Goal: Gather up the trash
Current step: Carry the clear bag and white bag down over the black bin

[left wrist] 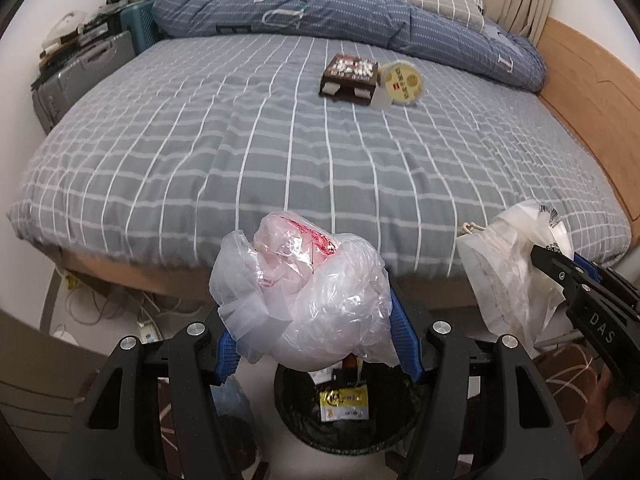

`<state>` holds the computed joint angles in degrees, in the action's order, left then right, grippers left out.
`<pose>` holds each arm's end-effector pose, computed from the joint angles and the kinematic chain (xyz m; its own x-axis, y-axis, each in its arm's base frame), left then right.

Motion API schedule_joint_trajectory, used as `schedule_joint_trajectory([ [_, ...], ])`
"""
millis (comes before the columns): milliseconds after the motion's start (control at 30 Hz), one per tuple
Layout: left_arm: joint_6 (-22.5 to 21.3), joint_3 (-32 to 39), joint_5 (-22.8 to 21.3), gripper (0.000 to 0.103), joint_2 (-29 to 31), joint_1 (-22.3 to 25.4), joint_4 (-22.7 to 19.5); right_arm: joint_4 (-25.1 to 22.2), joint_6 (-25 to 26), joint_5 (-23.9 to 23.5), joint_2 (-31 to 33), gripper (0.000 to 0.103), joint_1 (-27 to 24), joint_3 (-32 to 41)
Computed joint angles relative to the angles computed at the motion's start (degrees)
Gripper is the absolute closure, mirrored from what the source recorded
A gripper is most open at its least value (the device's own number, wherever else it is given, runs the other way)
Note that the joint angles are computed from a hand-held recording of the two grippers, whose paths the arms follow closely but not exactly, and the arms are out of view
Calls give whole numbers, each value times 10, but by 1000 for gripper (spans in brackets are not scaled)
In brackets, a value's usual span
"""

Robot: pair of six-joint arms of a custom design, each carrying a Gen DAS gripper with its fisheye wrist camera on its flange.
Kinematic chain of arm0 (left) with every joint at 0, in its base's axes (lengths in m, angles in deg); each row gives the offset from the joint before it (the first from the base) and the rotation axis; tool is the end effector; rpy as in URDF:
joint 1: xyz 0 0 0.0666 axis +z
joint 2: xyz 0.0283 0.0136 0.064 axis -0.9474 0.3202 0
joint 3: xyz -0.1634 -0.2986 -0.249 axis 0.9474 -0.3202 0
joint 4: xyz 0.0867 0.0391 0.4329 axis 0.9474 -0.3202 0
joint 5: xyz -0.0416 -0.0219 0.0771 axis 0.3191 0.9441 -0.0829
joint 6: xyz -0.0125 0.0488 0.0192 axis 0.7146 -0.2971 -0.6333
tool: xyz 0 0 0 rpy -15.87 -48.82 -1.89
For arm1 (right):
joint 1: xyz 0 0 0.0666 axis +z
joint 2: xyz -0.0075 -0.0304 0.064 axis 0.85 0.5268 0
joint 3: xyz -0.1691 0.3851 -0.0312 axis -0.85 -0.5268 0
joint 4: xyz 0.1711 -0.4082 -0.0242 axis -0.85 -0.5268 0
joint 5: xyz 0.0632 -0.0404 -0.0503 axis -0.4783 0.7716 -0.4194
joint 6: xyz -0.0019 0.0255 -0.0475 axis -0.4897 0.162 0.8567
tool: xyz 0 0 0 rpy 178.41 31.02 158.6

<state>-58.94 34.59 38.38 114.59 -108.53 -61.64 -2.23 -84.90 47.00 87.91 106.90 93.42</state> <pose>0.3489 -0.2561 0.4597 -0.8079 0.1188 -0.5772 0.1887 0.9801 -0.0623 0.3180 0.3362 0.4702 -0.7692 0.1809 -0.6129 0.1375 0.9835 0.1178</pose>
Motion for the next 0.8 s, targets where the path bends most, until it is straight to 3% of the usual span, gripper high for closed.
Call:
schedule_joint_trajectory([
  [467,21,-77,11,43,-31,-25,27,3,-66,-26,-7,77,36,-66],
  [800,14,-119,22,43,-19,-6,42,21,-64,-72,22,77,34,-94],
])
